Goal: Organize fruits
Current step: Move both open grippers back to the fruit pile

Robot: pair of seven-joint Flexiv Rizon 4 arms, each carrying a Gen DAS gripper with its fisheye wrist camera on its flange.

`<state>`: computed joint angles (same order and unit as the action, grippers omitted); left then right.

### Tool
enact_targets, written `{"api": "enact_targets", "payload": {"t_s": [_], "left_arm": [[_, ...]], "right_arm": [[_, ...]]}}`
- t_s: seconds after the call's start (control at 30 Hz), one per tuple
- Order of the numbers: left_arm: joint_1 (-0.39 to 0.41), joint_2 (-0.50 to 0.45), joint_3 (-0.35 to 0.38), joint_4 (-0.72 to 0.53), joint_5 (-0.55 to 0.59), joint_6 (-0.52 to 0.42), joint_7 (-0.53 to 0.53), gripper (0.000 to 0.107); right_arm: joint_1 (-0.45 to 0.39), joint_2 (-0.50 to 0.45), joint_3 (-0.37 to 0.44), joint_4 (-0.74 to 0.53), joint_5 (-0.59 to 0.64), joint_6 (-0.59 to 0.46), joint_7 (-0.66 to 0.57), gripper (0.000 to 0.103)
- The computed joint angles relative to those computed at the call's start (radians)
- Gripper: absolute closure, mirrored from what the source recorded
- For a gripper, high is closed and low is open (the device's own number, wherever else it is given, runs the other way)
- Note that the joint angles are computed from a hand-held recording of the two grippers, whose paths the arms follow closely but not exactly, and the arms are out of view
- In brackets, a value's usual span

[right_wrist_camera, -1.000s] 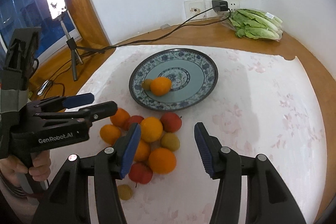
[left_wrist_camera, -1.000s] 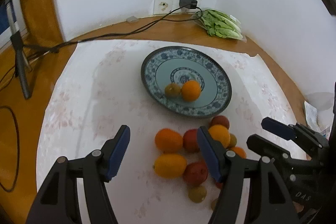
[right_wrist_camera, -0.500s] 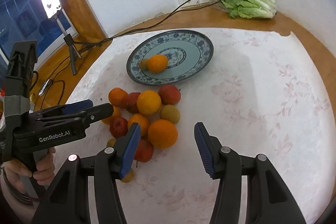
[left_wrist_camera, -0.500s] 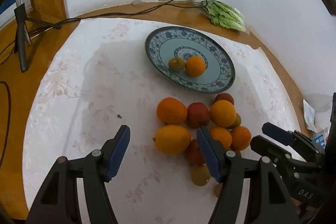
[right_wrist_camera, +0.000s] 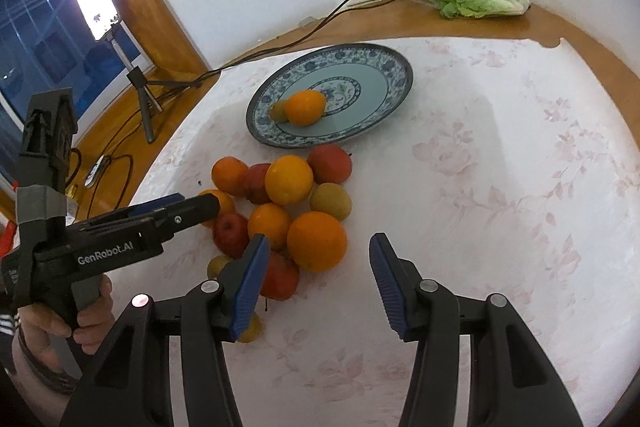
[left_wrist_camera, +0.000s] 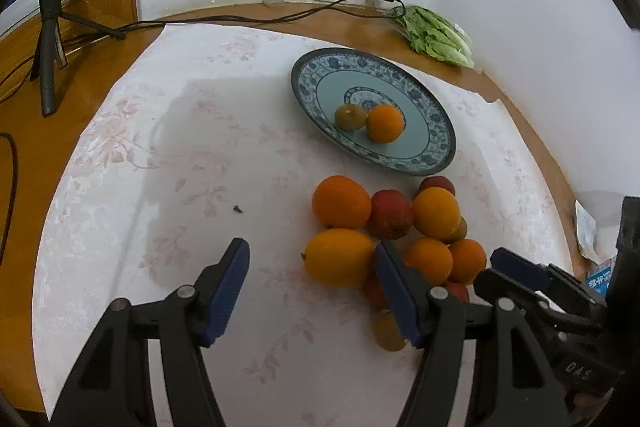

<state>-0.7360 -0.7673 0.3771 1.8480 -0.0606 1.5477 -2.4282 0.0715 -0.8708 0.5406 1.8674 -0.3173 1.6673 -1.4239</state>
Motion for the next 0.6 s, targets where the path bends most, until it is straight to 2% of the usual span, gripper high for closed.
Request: {"api": "enact_targets", "payload": {"t_s": [0.23, 0.37, 0.5, 0.57, 0.6], "left_arm": [[0.003, -0.02, -0.005, -0.01, -0.01, 0.03, -0.003, 0.042], [0.066, -0.016, -0.087, 0.024, -0.043, 0.118, 0.03, 0.052], [0.106, -0.015, -0.145, 0.053, -0.081, 0.185, 0.069, 0.058], [0.153, -0.012, -0.204, 0.071, -0.092, 0.227, 0.089, 0.066], [0.167, -0.01, -0.223, 0.077, -0.099, 0.236, 0.099, 0.066]], "right_arm": [[-0.004, -0.017, 0.013, -0.008, 0.003, -0.008, -0.008, 0.05], [-0.002, -0.02, 0.01, -0.009, 0.007, 0.001, -0.006, 0.05], [-0.032, -0.039, 0.049, -0.016, 0.0, -0.009, -0.014, 0.051], [-0.035, -0.042, 0.055, -0.017, -0.001, -0.011, -0.017, 0.052], [-0.039, -0.044, 0.062, -0.017, -0.004, -0.012, -0.022, 0.054]]}}
